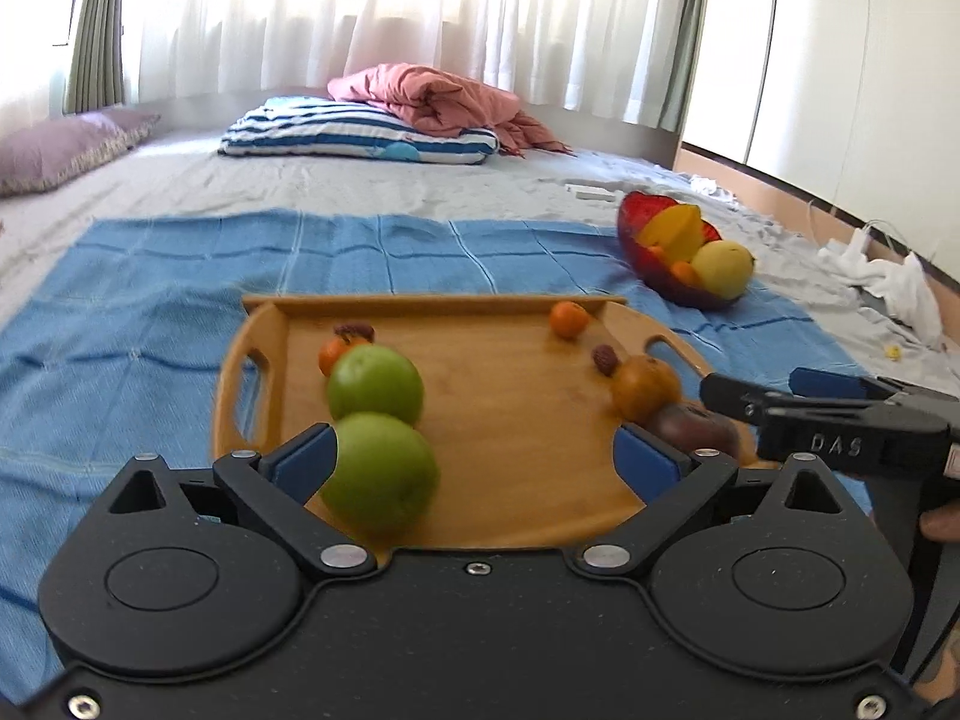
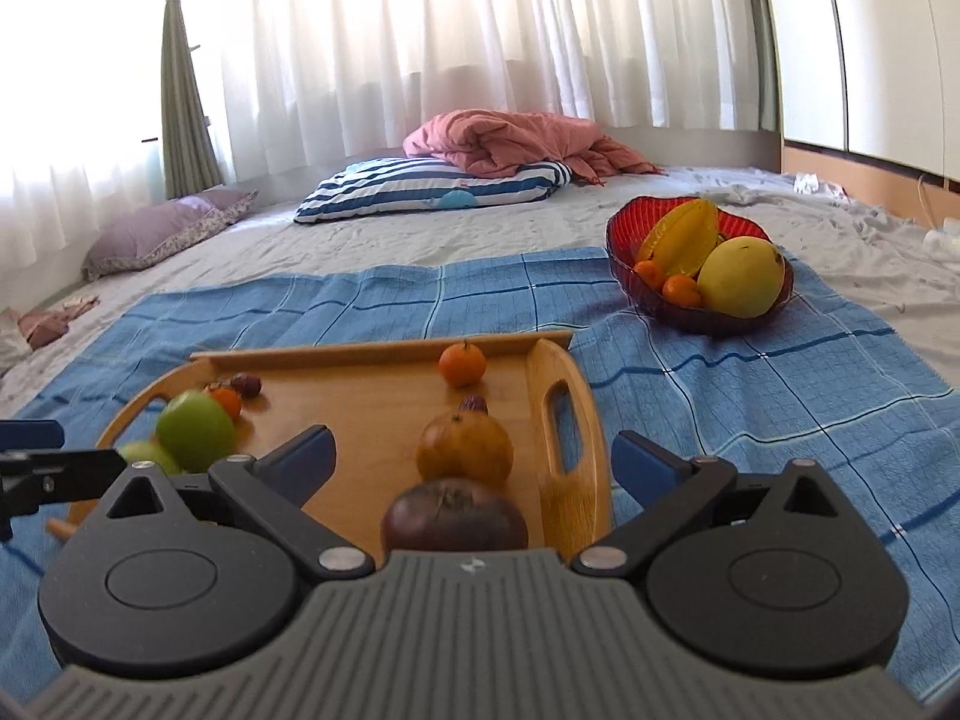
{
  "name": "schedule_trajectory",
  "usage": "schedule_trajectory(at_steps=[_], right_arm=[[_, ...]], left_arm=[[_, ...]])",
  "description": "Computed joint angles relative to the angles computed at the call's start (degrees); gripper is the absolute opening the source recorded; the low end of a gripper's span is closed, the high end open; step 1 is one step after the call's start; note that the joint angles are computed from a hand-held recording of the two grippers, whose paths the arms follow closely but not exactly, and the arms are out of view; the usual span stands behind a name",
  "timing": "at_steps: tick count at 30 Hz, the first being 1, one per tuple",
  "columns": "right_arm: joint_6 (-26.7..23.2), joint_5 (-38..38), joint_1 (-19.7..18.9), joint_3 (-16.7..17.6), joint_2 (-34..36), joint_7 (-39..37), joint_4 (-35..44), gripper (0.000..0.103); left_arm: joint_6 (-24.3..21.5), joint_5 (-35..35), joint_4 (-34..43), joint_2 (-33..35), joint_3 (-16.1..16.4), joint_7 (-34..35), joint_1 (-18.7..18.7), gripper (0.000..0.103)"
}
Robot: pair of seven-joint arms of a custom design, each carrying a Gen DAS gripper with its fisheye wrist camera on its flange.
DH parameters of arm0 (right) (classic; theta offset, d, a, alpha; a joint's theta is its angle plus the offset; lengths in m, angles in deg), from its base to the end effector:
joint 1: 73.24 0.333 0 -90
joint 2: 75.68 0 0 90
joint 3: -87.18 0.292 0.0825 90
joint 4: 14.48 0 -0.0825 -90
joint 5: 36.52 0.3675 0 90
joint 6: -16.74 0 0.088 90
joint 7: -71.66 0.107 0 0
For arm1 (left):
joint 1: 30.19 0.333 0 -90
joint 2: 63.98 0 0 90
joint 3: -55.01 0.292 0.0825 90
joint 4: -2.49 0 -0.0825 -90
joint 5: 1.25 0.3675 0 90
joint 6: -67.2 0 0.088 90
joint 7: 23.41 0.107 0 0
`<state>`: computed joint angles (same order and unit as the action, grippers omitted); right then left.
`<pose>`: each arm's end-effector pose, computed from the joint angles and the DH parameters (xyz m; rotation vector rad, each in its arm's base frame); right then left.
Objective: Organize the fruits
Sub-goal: 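Withdraw both open tools from the tray, then move both open tools down toward the remaining red dates on the cloth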
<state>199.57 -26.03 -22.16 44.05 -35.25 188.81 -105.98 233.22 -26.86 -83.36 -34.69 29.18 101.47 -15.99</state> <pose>0.6795 0.2158 0.4223 -1.4302 1.6198 -0.8715 0.7131 -0.0491 0.4834 -1.4646 1.9197 -1.1610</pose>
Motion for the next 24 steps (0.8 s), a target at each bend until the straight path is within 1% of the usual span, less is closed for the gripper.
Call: schedule_trajectory(at_steps=[3,6,10,13,16,18,20,21,24], right_arm=[[2.80,0.79,4.98,-4.18,-0.26,-0.67,-4.27,0.103],[5.53,3.06,9.48,-7.48,-0.29,-2.51,-7.97,0.103],[8.70,6.40,14.94,-11.10,0.24,-5.55,-12.34,0.103],[10.96,9.32,18.32,-12.99,0.98,-7.80,-14.98,0.103],[13.01,11.97,20.38,-13.38,0.87,-9.98,-17.24,0.103],[14.01,13.52,21.38,-13.33,0.55,-11.53,-18.55,0.103],[14.94,15.17,22.41,-13.43,0.57,-13.10,-19.66,0.103],[15.31,15.80,22.59,-13.22,0.46,-13.88,-20.03,0.103],[16.51,17.57,22.44,-11.81,-0.40,-15.87,-21.17,0.103]], left_arm=[[2.13,-1.67,-3.81,-1.93,-1.61,1.82,1.51,0.099],[3.98,-4.66,-7.59,-3.72,-4.45,4.97,4.03,0.099],[5.68,-10.58,-12.20,-6.13,-8.22,10.15,7.28,0.100],[7.39,-14.54,-14.86,-7.34,-9.59,13.66,8.25,0.100],[8.22,-17.83,-16.92,-8.37,-10.12,16.54,8.60,0.100],[9.16,-20.94,-18.32,-8.95,-11.35,19.95,9.43,0.100],[10.07,-23.43,-19.55,-9.61,-11.85,22.83,9.64,0.101],[10.36,-24.43,-19.88,-9.84,-11.80,23.94,9.47,0.101],[11.01,-29.66,-20.80,-10.43,-13.31,29.67,10.39,0.101]])
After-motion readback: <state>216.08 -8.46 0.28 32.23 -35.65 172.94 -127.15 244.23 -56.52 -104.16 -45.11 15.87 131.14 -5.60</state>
